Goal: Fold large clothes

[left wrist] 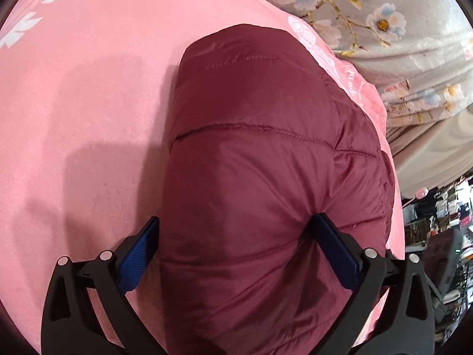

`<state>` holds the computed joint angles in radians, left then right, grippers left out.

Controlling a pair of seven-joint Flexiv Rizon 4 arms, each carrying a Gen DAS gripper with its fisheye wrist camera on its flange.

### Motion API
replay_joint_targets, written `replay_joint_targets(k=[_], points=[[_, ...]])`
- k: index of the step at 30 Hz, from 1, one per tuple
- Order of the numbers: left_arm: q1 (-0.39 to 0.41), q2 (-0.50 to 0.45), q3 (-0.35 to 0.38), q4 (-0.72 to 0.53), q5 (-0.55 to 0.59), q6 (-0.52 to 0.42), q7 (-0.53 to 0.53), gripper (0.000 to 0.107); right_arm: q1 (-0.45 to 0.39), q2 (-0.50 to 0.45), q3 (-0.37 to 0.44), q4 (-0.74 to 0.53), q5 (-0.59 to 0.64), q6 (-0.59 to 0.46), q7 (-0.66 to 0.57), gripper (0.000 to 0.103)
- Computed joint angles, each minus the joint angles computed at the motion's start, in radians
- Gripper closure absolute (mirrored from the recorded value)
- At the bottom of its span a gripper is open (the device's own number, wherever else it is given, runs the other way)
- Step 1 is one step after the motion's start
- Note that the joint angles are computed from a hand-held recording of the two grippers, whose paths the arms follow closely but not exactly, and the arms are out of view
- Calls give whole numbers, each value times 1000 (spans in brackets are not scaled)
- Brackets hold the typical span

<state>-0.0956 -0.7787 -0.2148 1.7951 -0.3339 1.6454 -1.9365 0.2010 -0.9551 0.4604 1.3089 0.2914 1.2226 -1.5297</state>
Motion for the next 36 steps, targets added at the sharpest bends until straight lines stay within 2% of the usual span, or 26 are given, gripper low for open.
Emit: replay_joint_targets(k=[2,3,4,5,6,7,9,10,12,16,21,24,26,27,28,29,31,34,36], points=[[-3,-1,2,-3,5,3,4,10,-41,-46,67,-41,44,-10,-38,33],[7,-1,-12,-2,13,13,14,18,-54,-57,89,-46,69,6,-56,37],[-8,6,6,-4,15,9,14,21,-60,-57,100,-42,81,12,-74,54],[-25,14,25,-2,16,6,12,29,-83,-65,136,-50,107,-2,-118,58],[-37,26,40,2,21,6,14,40,-85,-59,140,-41,113,7,-127,70],[-36,39,38,12,27,13,20,45,-84,-42,137,-21,120,25,-150,77],[2,58,-8,34,43,44,41,61,-98,-9,155,17,143,64,-198,81],[40,75,-53,56,61,72,59,63,-106,10,168,41,155,92,-223,82],[59,106,-77,78,85,102,75,68,-114,42,192,79,167,150,-267,82],[49,189,-65,116,131,156,102,69,-109,117,232,155,150,302,-322,83],[-51,315,73,158,162,242,148,68,-106,172,306,213,69,498,-383,83],[-126,374,176,176,153,289,211,68,-41,203,296,211,-1,619,-416,83],[-181,397,247,181,119,319,274,67,-9,206,267,202,-30,639,-393,83],[-209,406,282,185,95,339,312,67,40,203,240,162,-50,654,-412,83],[-211,412,292,191,83,357,339,67,62,203,215,155,-71,658,-391,83],[-213,419,302,201,72,377,366,66,68,205,209,151,-57,656,-399,83],[-199,419,312,211,51,410,414,66,116,163,179,90,-129,646,-363,83],[-94,407,252,221,89,431,414,66,181,89,126,-12,-182,601,-317,83],[14,379,191,215,152,432,380,66,233,45,74,-77,-206,566,-278,83]])
